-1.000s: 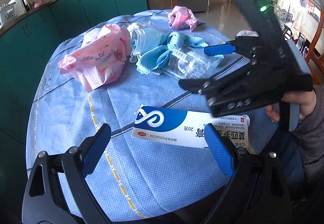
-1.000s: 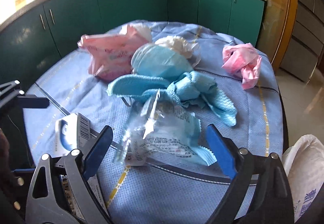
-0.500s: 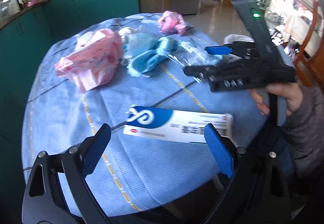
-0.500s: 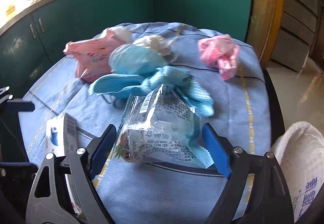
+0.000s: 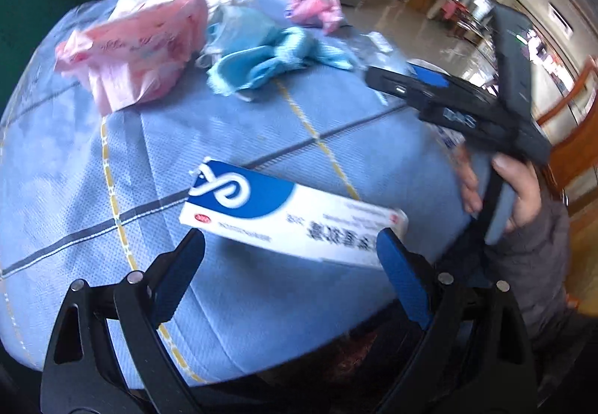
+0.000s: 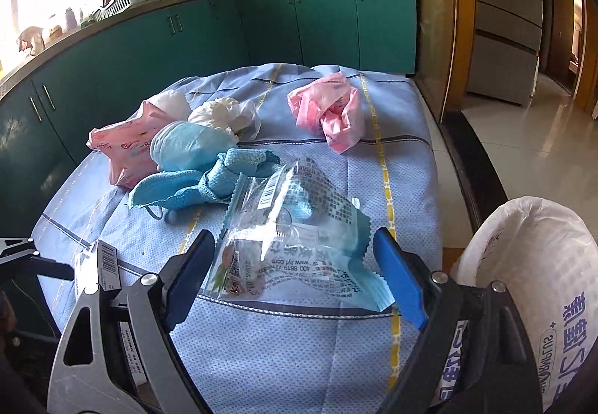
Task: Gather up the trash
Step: 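Grasp the ointment box with the left gripper while the right holds the plastic bag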
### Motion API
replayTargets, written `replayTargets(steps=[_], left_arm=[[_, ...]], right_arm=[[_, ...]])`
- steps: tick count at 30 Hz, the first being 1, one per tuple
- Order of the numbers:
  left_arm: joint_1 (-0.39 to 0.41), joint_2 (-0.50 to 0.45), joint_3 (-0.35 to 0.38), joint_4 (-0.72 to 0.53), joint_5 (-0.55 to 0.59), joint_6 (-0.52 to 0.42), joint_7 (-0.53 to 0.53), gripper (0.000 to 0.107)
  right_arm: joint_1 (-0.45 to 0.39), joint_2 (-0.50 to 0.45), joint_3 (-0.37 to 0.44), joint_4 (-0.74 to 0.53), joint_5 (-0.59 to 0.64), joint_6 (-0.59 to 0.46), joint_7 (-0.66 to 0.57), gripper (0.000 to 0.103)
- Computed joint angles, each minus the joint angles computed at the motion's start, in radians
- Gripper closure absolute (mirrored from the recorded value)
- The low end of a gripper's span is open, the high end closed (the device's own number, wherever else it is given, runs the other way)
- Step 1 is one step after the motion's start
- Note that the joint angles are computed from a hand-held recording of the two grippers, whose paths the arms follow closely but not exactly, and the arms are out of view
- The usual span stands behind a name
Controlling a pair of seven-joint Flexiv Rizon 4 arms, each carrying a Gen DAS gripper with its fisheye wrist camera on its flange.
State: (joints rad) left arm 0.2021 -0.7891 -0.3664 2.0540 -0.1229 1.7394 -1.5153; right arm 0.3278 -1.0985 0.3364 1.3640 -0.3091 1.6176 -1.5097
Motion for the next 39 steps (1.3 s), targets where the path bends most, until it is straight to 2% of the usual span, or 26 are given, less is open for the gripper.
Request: replayTargets(steps=[3,7,9,12,15,17,20,21,26,31,34,39], left_arm=[[0.028,-0.031,-0.031,-0.032,-0.029,-0.022,-0.025,0.014],[-0.034,-0.037,0.027,-0.082,-0.056,-0.035,-0.045,0.014],[-0.092,-0.038,0.082,-0.113,-0.090,-0.057,-0.057,0.014],[-0.249,-0.045,0.244,-0.193,-0.126,-0.126,-0.103,0.014],[-0.426,-0.072,0.432,-0.283,-0.129,-0.215,-0.158,0.014],[-0.499,-0.089,0.514,-0.321,-0.103,-0.251,-0.194,0.014],[-0.568,-0.114,0.595,-0.364,-0.047,-0.279,-0.236,0.016],[-0.575,-0.117,0.604,-0.366,-0.028,-0.266,-0.245,0.017],[-0.596,-0.126,0.629,-0.381,0.030,-0.236,-0.255,0.042],[-0.611,-0.119,0.662,-0.341,0.061,-0.173,-0.245,0.058],[-0.642,-0.125,0.712,-0.337,0.057,-0.167,-0.249,0.059],[-0.624,-0.106,0.719,-0.282,0.036,-0.124,-0.241,0.059]], right_arm=[[0.009,0.000,-0.012,-0.002,0.001,0.002,0.004,0.018],[0.011,0.000,-0.017,-0.004,0.004,0.002,0.009,0.018],[0.019,0.001,-0.030,-0.004,0.007,0.007,0.017,0.018],[0.042,0.007,-0.072,-0.001,0.015,0.022,0.041,0.018],[0.106,0.022,-0.187,0.015,0.037,0.056,0.100,0.018],[0.122,0.025,-0.222,0.019,0.036,0.062,0.126,0.018],[0.114,0.023,-0.222,0.018,0.023,0.060,0.146,0.018],[0.114,0.024,-0.224,0.020,0.019,0.062,0.151,0.018],[0.107,0.024,-0.217,0.027,-0.003,0.069,0.160,0.018],[0.105,0.025,-0.215,0.032,-0.016,0.076,0.163,0.018],[0.102,0.026,-0.210,0.037,-0.024,0.079,0.162,0.018],[0.082,0.023,-0.173,0.040,-0.046,0.075,0.140,0.018]])
